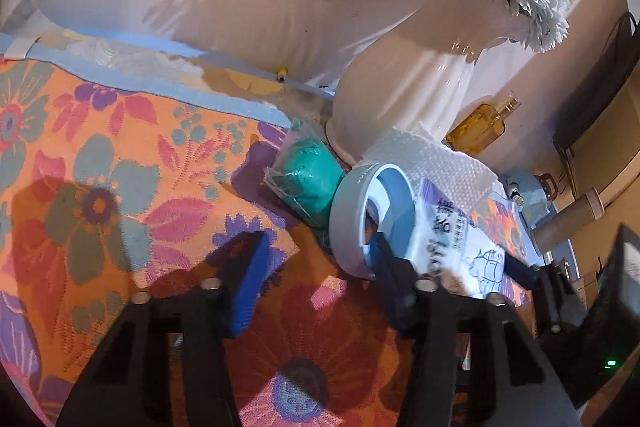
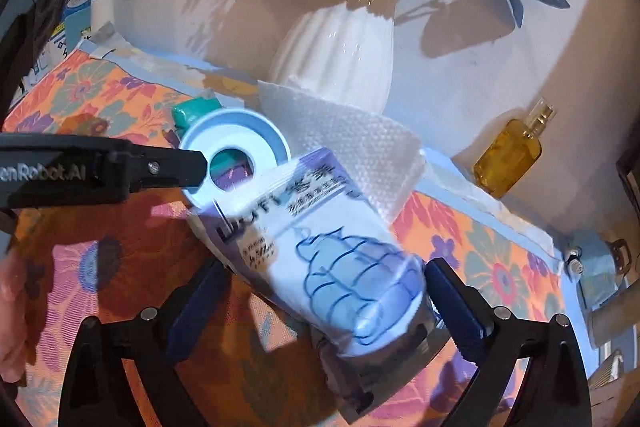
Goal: Organize soft objects
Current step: 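Grasp the Dofi packet with the right tool while the left tool grasps the white tape roll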
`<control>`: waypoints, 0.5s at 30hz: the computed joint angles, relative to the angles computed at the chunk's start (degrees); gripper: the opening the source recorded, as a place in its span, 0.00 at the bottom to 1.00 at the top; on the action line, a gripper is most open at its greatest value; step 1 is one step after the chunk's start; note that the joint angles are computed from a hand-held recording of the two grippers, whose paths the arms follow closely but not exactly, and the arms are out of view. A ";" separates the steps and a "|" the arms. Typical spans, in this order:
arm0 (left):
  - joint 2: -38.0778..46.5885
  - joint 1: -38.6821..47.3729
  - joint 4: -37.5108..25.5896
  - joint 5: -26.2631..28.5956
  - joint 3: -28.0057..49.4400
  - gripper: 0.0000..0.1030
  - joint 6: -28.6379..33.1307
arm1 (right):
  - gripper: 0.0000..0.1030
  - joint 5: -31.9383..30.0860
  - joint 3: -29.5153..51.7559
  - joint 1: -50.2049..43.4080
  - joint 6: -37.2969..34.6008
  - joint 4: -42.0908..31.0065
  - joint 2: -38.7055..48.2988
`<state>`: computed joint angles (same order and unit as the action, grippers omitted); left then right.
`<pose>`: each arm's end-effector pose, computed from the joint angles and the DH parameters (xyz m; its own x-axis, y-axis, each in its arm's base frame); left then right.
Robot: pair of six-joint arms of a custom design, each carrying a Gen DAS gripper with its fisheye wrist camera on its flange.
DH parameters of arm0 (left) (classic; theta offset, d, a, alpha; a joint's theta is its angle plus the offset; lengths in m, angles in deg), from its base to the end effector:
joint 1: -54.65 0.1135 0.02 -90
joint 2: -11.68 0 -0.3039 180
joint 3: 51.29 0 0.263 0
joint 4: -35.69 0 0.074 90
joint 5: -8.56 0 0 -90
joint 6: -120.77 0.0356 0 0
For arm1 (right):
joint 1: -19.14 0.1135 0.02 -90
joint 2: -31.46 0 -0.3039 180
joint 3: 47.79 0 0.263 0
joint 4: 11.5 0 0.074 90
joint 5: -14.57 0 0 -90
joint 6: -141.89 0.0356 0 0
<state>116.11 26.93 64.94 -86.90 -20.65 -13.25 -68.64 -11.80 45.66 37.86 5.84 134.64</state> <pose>0.2204 -0.1120 0.0785 -0.7265 -0.3997 -0.5589 -0.1417 0.8831 -0.4473 0.2361 0.1131 0.0834 -0.5726 -0.5548 -0.6036 -0.5298 0.8123 -0.2440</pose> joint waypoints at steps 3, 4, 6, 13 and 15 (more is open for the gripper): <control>-0.12 -0.29 -0.78 0.33 0.26 0.19 0.43 | 0.79 0.47 -0.18 -0.28 1.05 0.65 0.57; -0.56 -0.53 -0.73 0.09 -0.13 0.14 0.43 | 0.63 0.92 -0.03 -0.76 1.83 0.63 0.91; -2.03 -1.28 -1.41 -0.96 -0.89 0.12 0.23 | 0.56 -1.14 -0.38 -2.44 2.90 0.59 0.43; -12.20 -9.92 -7.64 -7.54 -6.35 0.12 -3.64 | 0.54 -8.35 -8.11 -6.91 7.10 -2.16 -10.54; -16.59 -14.08 -9.45 -10.12 -9.48 0.12 -6.03 | 0.54 -9.25 -12.31 -6.86 8.45 -4.03 -16.69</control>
